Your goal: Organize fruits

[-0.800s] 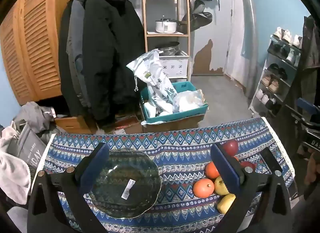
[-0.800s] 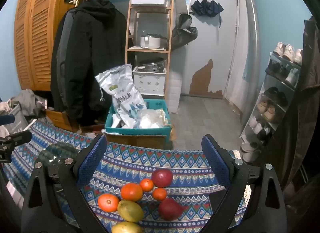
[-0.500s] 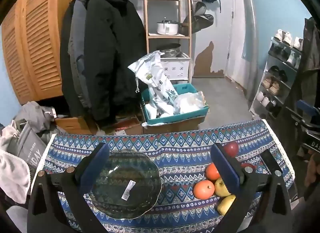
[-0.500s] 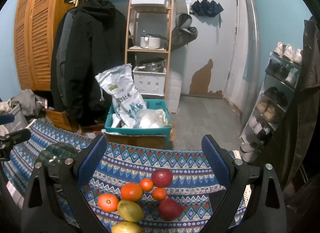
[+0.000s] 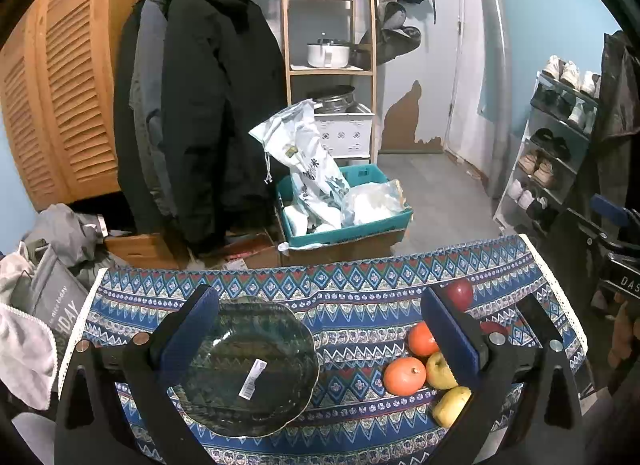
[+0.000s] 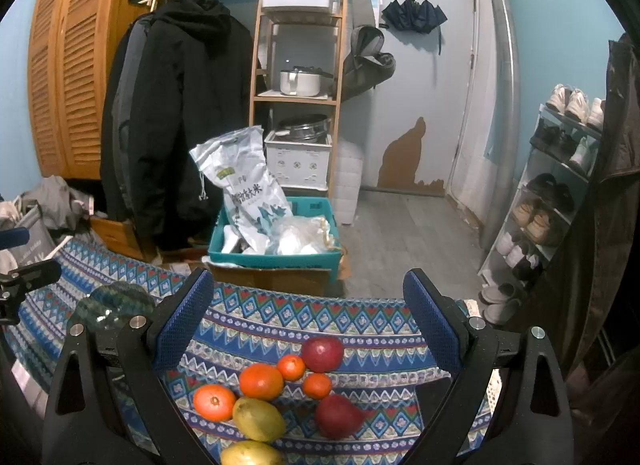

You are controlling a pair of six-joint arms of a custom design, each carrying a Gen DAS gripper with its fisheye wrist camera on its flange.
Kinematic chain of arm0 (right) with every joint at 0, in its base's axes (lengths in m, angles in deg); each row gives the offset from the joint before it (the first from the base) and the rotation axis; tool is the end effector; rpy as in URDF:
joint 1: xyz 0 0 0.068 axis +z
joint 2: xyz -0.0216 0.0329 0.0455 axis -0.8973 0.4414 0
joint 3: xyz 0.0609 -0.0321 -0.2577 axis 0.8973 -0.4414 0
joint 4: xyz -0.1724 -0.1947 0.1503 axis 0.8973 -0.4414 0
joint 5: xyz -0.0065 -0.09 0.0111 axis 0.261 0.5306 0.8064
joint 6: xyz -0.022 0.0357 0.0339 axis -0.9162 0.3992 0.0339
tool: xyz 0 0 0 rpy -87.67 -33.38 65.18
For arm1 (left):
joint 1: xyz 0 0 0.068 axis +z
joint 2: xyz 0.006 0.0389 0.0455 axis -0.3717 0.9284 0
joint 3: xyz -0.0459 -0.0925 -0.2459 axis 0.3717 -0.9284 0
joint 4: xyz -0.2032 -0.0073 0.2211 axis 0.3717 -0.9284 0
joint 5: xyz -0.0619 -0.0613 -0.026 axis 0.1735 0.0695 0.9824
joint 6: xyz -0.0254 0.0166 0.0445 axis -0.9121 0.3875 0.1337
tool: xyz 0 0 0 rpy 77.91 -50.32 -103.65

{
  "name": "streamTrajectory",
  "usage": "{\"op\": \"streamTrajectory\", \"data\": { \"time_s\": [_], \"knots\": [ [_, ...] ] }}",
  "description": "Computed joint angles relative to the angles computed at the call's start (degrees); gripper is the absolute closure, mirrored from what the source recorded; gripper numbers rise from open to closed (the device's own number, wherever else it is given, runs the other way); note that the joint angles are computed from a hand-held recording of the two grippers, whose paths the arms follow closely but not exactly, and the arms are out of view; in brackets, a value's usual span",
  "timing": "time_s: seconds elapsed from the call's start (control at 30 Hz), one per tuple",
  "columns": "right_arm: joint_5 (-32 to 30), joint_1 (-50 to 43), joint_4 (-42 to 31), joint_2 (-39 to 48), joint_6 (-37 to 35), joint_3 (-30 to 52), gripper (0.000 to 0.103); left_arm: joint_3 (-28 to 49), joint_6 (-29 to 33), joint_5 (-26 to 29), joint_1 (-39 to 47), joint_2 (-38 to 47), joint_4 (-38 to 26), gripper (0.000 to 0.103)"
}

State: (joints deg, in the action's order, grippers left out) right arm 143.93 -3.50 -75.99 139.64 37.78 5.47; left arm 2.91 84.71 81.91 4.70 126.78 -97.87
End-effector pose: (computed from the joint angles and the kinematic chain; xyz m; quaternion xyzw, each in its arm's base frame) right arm 0.1124 0.1367 0.3008 0.0819 0.8610 -0.0856 0.4945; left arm 0.2080 0.0795 0.2770 0.1934 0.8815 -0.0953 0.4201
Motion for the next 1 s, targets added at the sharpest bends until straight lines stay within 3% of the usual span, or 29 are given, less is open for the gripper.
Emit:
{"op": "streamTrajectory", "data": {
  "time_s": [1.0],
  "knots": [
    [-0.2,-0.4,-0.5,-0.3,-0.5,0.5,0.009,-0.4,0.8,0.3,0.2,-0.9,-0.9,0.001]
  ]
}}
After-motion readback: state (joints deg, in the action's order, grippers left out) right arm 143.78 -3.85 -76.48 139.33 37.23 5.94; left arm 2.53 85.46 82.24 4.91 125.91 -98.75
